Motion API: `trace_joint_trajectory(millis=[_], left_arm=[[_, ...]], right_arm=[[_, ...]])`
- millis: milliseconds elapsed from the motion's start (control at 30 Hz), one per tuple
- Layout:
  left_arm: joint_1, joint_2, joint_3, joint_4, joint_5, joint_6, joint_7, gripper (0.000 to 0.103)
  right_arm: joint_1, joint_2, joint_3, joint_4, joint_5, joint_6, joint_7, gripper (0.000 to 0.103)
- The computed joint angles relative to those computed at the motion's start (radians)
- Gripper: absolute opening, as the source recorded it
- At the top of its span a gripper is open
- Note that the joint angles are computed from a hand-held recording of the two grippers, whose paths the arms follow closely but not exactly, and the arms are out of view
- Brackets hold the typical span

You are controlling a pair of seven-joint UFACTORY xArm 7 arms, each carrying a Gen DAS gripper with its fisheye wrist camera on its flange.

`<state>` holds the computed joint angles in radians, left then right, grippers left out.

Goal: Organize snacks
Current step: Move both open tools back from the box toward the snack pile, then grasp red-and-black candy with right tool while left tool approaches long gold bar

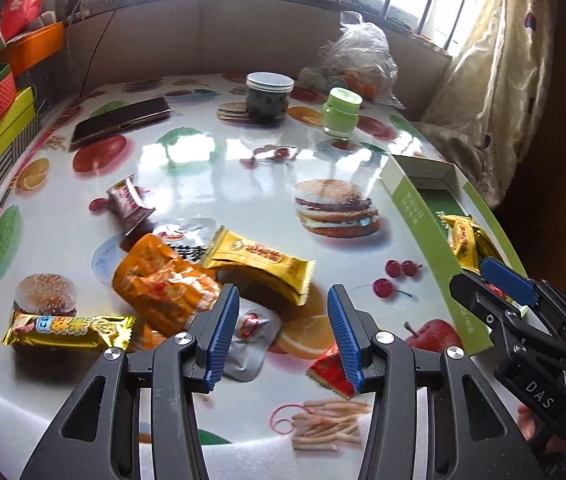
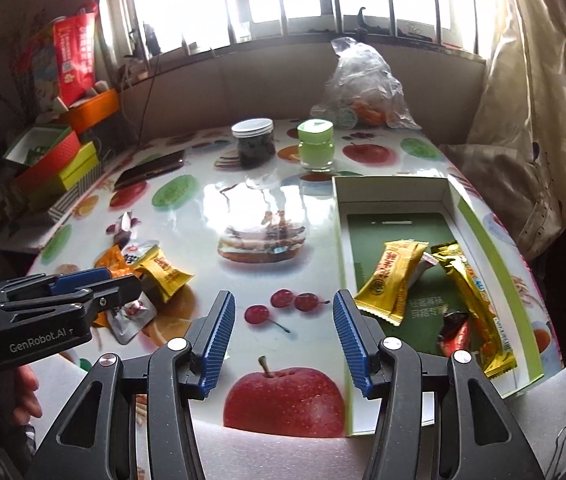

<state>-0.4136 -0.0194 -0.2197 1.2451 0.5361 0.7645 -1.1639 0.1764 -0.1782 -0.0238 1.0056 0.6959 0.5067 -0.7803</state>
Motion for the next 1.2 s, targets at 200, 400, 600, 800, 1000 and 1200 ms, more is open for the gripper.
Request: trace_joint_trajectory(millis=[200,400,600,800,1000,1200], left_arm=[[0.031,-0.066,0.004,-0.083,-0.013,-0.006,-0.023,0.047],[0.073,-0.133,-0.010,-0.159,-0.025,-0.008,-0.057,0.047],[0.113,-0.197,-0.024,-0.228,-0.041,-0.007,-0.079,0.047],[0.148,-0.255,-0.034,-0.294,-0.073,-0.011,-0.095,0.047],[0.177,-0.301,-0.043,-0.341,-0.099,-0.024,-0.097,0.047],[0.203,-0.327,-0.052,-0.366,-0.111,-0.021,-0.105,0.047]], right_arm=[[0.013,0.020,0.019,0.007,-0.007,0.058,0.002,0.051],[0.016,0.026,0.041,-0.007,-0.039,0.083,0.029,0.054],[0.019,0.018,0.043,-0.025,-0.055,0.106,0.078,0.055],[0.029,0.044,0.061,-0.011,-0.091,0.154,0.111,0.055],[0.040,0.056,0.081,-0.008,-0.122,0.114,0.141,0.055],[0.057,0.065,0.104,-0.019,-0.196,0.046,0.179,0.055]])
